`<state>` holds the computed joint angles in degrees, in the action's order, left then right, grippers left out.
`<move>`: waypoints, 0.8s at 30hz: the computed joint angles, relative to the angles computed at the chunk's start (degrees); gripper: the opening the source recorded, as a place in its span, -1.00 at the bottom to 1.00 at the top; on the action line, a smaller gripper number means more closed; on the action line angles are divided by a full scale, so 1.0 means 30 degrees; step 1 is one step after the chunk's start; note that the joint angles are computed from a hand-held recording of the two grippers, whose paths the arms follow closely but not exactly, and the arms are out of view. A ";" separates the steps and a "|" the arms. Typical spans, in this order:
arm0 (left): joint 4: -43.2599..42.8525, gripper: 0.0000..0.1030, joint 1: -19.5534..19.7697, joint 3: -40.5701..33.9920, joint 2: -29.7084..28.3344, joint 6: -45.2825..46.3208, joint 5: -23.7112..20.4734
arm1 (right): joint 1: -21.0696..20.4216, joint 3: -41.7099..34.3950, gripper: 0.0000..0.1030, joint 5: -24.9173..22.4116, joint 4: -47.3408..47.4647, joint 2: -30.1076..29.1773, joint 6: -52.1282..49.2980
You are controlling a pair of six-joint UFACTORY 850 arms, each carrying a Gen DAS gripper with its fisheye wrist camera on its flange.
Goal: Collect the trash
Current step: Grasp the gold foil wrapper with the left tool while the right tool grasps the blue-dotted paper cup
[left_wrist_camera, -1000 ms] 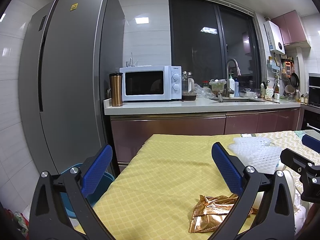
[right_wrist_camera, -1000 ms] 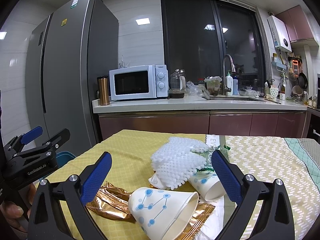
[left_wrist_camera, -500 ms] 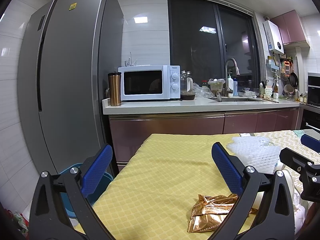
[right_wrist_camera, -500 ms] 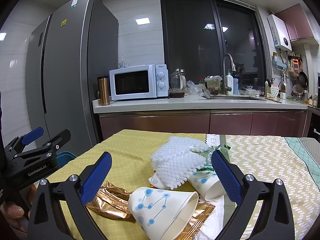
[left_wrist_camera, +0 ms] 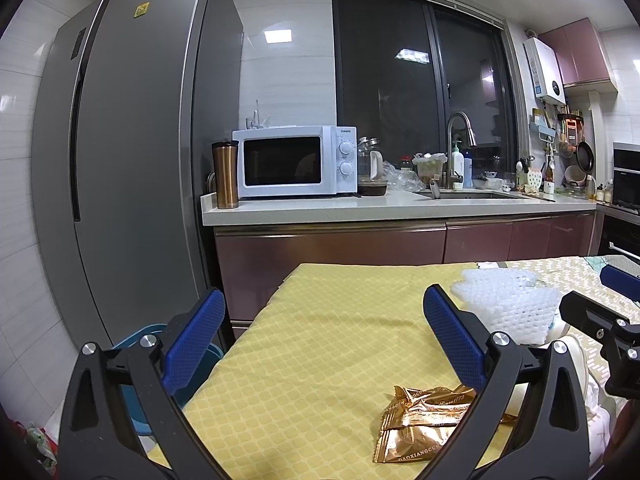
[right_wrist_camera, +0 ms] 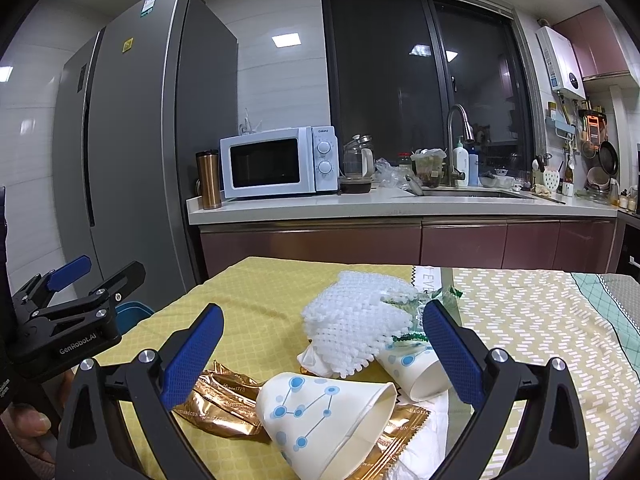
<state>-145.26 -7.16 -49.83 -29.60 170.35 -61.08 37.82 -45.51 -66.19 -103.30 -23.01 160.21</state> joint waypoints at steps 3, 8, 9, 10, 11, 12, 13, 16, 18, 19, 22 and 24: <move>0.0244 0.91 0.0075 -0.0339 -0.0141 -0.0243 0.0467 | -0.0083 0.0191 0.87 0.0363 -0.0099 0.0147 0.0165; 0.1722 0.91 0.0173 -0.1044 -0.0542 -0.0789 0.1653 | -0.0074 0.0631 0.87 0.1241 0.0072 0.0363 0.0446; 0.2231 0.91 0.0188 -0.1231 -0.0673 -0.0944 0.1937 | -0.0059 0.0687 0.87 0.1418 0.0140 0.0359 0.0480; 0.2680 0.91 0.0194 -0.1374 -0.0783 -0.1079 0.2214 | -0.0045 0.0727 0.87 0.1555 0.0148 0.0330 0.0566; 0.3408 0.91 0.0218 -0.1581 -0.0932 -0.1358 0.2568 | -0.0039 0.0842 0.87 0.1780 0.0061 0.0380 0.0734; 0.3767 0.91 0.0174 -0.1681 -0.1028 -0.1461 0.2769 | -0.0034 0.0919 0.87 0.1955 -0.0017 0.0419 0.0859; 0.4349 0.91 0.0166 -0.1833 -0.1161 -0.1653 0.3029 | 0.0012 0.1000 0.87 0.2135 0.0008 0.0434 0.0936; 0.5914 0.85 0.0050 -0.2254 -0.1550 -0.2290 0.3782 | 0.0120 0.1165 0.76 0.2611 -0.0125 0.0499 0.1079; 0.7447 0.79 0.0028 -0.2707 -0.1847 -0.3305 0.4358 | 0.0123 0.1403 0.63 0.3197 -0.0634 0.0633 0.1565; 0.7881 0.73 -0.0055 -0.2743 -0.1947 -0.3582 0.4565 | 0.0066 0.1458 0.54 0.3475 -0.0854 0.0645 0.1752; 0.9346 0.60 -0.0261 -0.3200 -0.2357 -0.4770 0.5348 | -0.0061 0.1655 0.37 0.4414 -0.1747 0.0653 0.2692; 1.0248 0.51 -0.0319 -0.3495 -0.2630 -0.5622 0.5722 | -0.0033 0.1676 0.27 0.4682 -0.2155 0.0576 0.3027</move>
<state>-114.51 -8.12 -60.32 -37.49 153.49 -43.92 37.72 -40.49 -52.14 -109.77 -21.28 169.29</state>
